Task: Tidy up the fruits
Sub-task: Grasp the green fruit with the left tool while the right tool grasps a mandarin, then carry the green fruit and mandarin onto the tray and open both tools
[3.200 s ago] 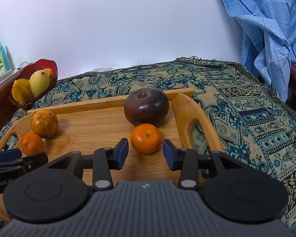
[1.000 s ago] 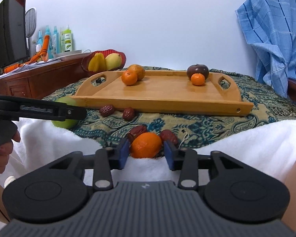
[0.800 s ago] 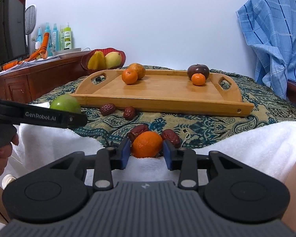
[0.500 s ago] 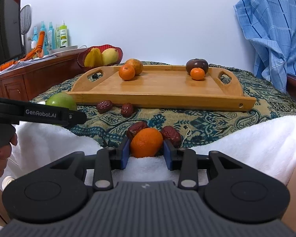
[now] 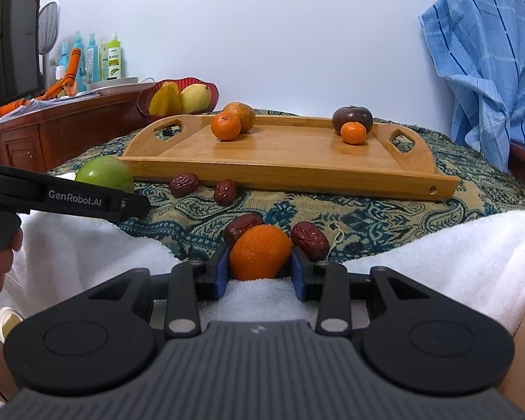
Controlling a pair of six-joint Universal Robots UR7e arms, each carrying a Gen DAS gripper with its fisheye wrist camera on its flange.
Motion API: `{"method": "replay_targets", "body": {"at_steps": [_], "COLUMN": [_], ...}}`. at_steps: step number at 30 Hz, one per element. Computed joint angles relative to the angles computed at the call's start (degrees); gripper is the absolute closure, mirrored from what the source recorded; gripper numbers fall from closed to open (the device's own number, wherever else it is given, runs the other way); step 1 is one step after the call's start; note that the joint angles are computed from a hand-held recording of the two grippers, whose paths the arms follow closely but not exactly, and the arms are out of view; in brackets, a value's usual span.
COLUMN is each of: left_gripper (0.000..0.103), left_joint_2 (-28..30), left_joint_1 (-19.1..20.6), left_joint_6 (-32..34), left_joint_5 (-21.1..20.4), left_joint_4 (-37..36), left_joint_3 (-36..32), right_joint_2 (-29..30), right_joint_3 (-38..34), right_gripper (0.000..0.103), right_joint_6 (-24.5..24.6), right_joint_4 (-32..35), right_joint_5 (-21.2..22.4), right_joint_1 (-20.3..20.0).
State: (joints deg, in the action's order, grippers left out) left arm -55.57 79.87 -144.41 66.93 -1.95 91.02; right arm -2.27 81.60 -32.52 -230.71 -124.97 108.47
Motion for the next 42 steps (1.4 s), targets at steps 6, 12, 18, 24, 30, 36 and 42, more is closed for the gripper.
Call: {"method": "replay_targets", "body": {"at_steps": [6, 12, 18, 24, 30, 36, 42], "left_gripper": [0.047, 0.047, 0.047, 0.047, 0.047, 0.047, 0.047], "left_joint_2": [-0.2, -0.3, -0.2, -0.7, -0.7, -0.7, 0.2], "left_joint_1": [-0.1, -0.3, -0.7, -1.4, -2.3, -3.0, -4.3], "left_joint_6": [0.4, -1.4, -3.2, -2.6, -2.0, -2.1, -2.0], "left_joint_5": [-0.1, -0.6, -1.0, -0.7, -0.4, -0.3, -0.4], "left_joint_4": [-0.9, -0.4, 0.5, -1.0, -1.7, -2.2, -1.8], "left_joint_3": [0.5, 0.4, -0.1, 1.2, 1.7, 1.6, -0.8], "right_joint_2": [0.4, 0.1, -0.8, -1.9, -3.0, -4.0, -4.9], "right_joint_3": [-0.4, -0.1, 0.8, 2.2, 2.9, 2.7, 1.0], "right_gripper": [0.063, 0.064, 0.065, 0.065, 0.065, 0.065, 0.065], "right_joint_6": [-1.3, -1.2, 1.4, 1.7, 1.4, 1.0, -1.0], "right_joint_4": [-0.6, -0.3, 0.1, -1.2, -2.0, -2.4, -2.6], "right_joint_5": [0.1, 0.1, 0.8, 2.3, 3.9, 5.2, 6.5], "right_joint_1": [0.0, 0.0, -0.1, 0.1, 0.0, -0.6, -1.5]}}
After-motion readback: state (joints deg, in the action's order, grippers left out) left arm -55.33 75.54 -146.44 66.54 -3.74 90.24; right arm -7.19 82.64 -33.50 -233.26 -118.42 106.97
